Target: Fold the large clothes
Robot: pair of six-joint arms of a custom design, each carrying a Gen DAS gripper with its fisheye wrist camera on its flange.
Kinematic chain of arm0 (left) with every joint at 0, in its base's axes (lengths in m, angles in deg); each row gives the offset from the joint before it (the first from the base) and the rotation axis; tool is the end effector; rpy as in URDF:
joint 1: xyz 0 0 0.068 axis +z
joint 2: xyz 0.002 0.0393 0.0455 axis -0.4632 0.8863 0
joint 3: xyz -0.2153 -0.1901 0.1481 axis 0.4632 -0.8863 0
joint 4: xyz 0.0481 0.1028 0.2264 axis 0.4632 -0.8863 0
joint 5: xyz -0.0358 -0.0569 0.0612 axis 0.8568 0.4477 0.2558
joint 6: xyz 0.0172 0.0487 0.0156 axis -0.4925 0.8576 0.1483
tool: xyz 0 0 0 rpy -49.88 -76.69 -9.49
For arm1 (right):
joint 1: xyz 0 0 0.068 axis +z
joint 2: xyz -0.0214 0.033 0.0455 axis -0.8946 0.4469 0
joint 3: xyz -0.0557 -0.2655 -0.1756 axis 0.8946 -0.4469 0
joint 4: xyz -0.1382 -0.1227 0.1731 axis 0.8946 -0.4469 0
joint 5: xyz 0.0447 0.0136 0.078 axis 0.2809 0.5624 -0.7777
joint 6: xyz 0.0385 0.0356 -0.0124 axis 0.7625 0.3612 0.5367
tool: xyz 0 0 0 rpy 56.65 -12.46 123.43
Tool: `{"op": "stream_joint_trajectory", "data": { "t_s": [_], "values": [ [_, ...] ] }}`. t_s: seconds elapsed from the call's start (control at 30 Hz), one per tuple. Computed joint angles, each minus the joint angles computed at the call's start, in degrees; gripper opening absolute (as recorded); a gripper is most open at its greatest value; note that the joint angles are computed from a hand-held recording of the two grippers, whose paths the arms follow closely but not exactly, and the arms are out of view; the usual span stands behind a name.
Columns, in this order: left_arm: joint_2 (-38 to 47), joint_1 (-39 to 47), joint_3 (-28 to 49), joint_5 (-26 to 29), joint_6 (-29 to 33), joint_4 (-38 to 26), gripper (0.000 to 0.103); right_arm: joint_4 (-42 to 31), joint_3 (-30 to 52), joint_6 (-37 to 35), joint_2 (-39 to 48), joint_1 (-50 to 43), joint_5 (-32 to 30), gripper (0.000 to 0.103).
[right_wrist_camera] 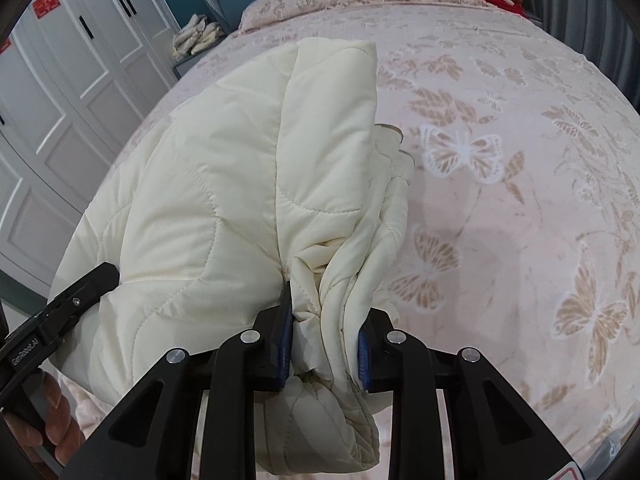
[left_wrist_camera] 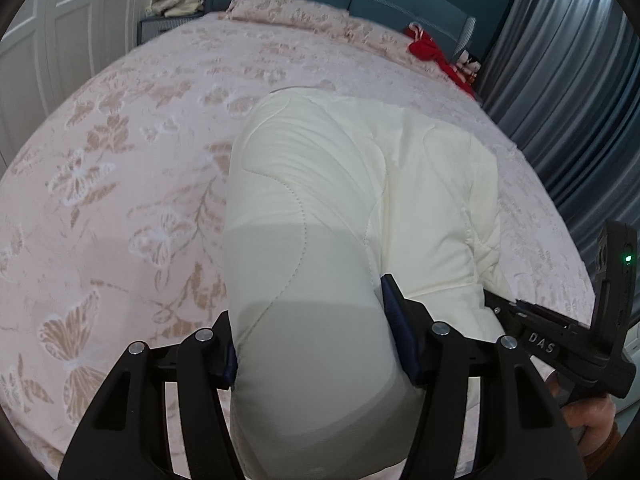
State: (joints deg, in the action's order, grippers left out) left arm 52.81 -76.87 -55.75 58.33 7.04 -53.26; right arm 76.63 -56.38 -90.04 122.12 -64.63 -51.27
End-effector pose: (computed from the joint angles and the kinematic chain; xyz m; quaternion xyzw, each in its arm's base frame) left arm 0.1499 -0.1526 0.1780 -0.1253 0.9331 -0.1108 0.3182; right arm 0.2359 0.0072 0.1648 -0.0978 0.9534 0.1488 0.2434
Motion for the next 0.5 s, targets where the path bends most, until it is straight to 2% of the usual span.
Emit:
{"op": "stream_joint_trajectory", "data": {
  "t_s": [0.1,0.27,0.43,0.5],
  "values": [
    [2.43,0.37,-3.12,1.21,-0.97,4.78,0.058,2.66,-1.1,0.19,2.71,0.57,0.56,0.025],
    [5.6,-0.97,-5.76,0.58,-2.81,9.02,0.061,4.93,-2.05,0.14,5.69,0.54,0.36,0.025],
    [8.08,-1.64,-5.72,-0.53,-4.13,9.5,0.069,4.84,-1.34,0.12,8.44,-1.23,-1.78,0.03],
    [8.28,-2.15,-4.97,-1.46,-5.97,7.49,0.075,3.52,-0.42,0.27,9.46,-3.11,-4.11,0.034]
  ]
}}
